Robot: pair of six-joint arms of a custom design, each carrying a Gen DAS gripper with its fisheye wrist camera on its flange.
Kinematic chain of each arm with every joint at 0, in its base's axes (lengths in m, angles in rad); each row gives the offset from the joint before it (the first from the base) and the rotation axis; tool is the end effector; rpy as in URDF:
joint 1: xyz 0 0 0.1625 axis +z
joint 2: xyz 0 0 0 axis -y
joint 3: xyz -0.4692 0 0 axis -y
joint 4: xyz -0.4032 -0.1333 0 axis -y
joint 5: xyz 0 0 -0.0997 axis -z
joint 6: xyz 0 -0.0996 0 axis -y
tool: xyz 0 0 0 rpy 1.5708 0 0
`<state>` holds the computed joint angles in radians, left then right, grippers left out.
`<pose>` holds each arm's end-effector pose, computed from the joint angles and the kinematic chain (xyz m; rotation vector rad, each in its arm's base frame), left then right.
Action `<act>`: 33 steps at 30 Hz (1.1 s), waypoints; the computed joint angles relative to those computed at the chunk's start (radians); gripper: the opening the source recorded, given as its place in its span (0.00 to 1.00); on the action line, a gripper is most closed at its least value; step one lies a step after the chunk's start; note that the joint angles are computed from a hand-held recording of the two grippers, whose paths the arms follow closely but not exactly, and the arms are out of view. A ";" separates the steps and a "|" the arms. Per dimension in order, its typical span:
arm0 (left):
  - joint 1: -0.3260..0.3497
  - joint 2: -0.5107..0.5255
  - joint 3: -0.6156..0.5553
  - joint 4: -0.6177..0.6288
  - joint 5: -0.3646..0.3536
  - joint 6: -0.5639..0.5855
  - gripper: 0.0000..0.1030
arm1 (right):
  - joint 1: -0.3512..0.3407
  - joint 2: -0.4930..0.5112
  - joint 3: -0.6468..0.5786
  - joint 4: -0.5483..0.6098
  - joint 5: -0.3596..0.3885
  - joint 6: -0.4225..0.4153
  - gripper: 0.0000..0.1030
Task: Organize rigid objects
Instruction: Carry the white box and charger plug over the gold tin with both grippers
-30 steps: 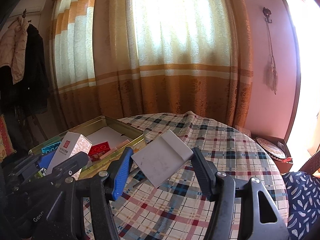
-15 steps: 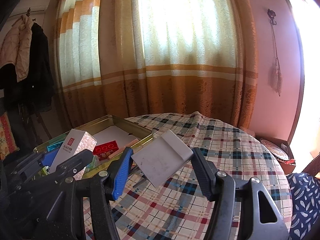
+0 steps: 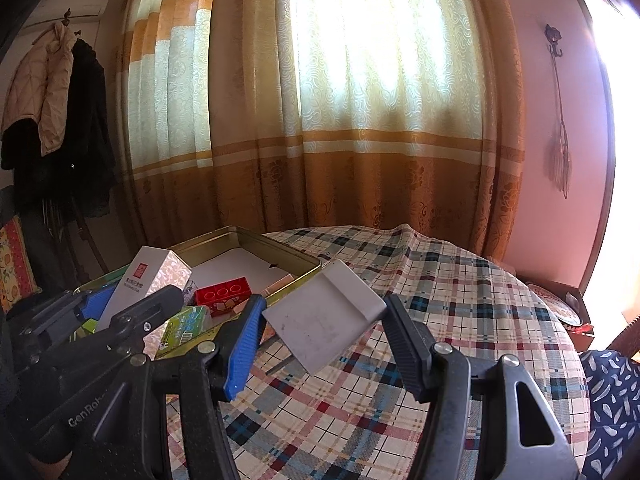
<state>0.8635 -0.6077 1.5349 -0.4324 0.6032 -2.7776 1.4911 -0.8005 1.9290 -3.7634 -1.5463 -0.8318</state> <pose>-0.2454 -0.6184 -0.0067 0.4820 2.0418 -1.3567 0.0848 -0.6435 0.1737 0.8942 -2.2177 1.2768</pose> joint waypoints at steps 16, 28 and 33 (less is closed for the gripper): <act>0.000 -0.025 0.037 -0.025 0.012 0.005 0.39 | 0.017 0.012 0.008 -0.021 -0.019 -0.025 0.60; 0.000 -0.069 0.107 -0.109 0.009 0.039 0.39 | 0.021 0.015 0.031 -0.034 0.013 -0.057 0.60; 0.005 -0.098 0.143 -0.156 -0.008 0.060 0.39 | 0.021 0.014 0.038 -0.037 0.021 -0.061 0.60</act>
<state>0.8682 -0.7052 1.6780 -0.5880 0.5952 -2.7180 1.5117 -0.7868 1.9669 -3.8007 -1.5252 -0.8930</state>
